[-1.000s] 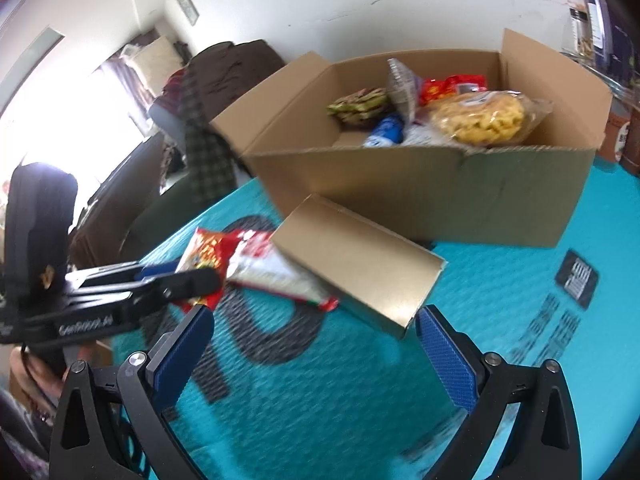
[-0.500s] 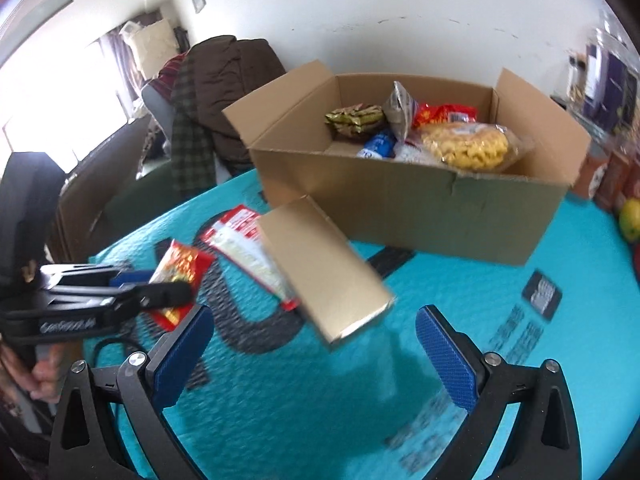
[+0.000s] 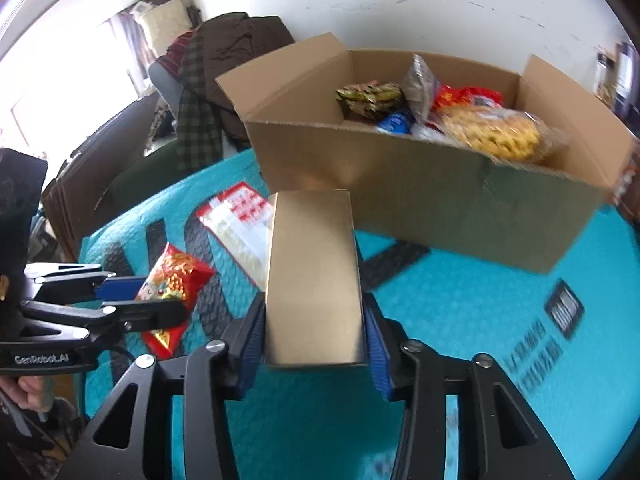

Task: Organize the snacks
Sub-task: 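Lift the cartoon pack with the left tool while the right tool grasps the gold box, then carry the cartoon pack and gold box with both tools over the box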

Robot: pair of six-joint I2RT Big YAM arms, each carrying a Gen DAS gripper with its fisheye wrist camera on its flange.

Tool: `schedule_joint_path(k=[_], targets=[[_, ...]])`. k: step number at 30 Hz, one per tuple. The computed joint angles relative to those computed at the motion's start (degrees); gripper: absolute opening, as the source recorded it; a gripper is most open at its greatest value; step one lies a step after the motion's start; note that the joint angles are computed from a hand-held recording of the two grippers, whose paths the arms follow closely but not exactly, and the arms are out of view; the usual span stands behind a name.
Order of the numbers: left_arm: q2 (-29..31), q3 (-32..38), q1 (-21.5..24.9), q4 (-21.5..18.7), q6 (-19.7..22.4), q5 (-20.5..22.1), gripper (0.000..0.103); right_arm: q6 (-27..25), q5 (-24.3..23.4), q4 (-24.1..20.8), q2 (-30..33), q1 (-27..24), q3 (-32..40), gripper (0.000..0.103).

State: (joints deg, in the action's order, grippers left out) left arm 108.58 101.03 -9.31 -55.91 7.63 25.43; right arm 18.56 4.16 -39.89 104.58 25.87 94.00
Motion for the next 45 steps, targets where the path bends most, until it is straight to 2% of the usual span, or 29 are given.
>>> schedule_joint_path(k=[7,16,18,22,28,30,32,34,37,39,40,42,43,45], targets=[[-1.41,-2.35,-2.12,-1.68,3.01,1.17,0.031,6.41,1.99,0.15,-6.84,1.19,-8.83,0.044],[-3.45,-5.24,-5.53,-4.45,8.45,2.74,0.031,13.1,7.35,-3.52,-14.22,3.39,-16.44,0.044],[-3.87,-5.97,-6.2,-4.72,9.43,2.38,0.031,14.32,8.18,-4.44,-15.33,3.8,-17.52,0.044],[-5.02,-7.52,-7.34,-2.47,10.2,-0.43,0.031,16.1,9.62,-6.15,-16.4,4.51,-18.57,0.044],[-5.06,-7.67,-8.33,-0.88,10.34,-3.25,0.033,15.49,9.53,-6.63,-15.67,4.25,-18.02,0.047],[-5.34,-8.17,-8.99,0.1,10.94,-4.9,0.035,14.75,9.37,-7.08,-14.58,3.97,-17.15,0.05],[-5.67,-8.77,-9.7,1.27,11.85,-6.84,0.036,14.59,10.01,-8.07,-13.58,3.87,-16.21,0.057],[-5.79,-8.99,-10.36,1.86,12.79,-8.17,0.041,14.36,10.41,-8.27,-13.1,3.68,-15.88,0.058],[-6.01,-9.62,-11.07,3.45,13.07,-10.41,0.042,13.7,11.01,-9.04,-12.48,3.53,-15.48,0.061],[-6.12,-10.19,-11.09,4.92,13.11,-10.4,0.043,13.23,11.95,-8.68,-12.61,3.68,-15.85,0.061],[-6.17,-10.48,-10.96,5.71,12.87,-9.9,0.043,12.9,12.21,-8.31,-12.74,3.75,-16.12,0.061],[-6.15,-10.57,-10.79,6.29,12.62,-9.5,0.04,12.66,12.44,-7.7,-12.97,3.88,-16.43,0.047],[-6.06,-10.42,-10.72,6.48,12.03,-9.54,0.037,12.81,12.86,-7.78,-13.0,3.96,-16.38,0.044],[-5.62,-9.48,-10.34,5.55,11.25,-8.33,0.035,13.23,12.91,-7.6,-13.13,3.93,-16.53,0.044]])
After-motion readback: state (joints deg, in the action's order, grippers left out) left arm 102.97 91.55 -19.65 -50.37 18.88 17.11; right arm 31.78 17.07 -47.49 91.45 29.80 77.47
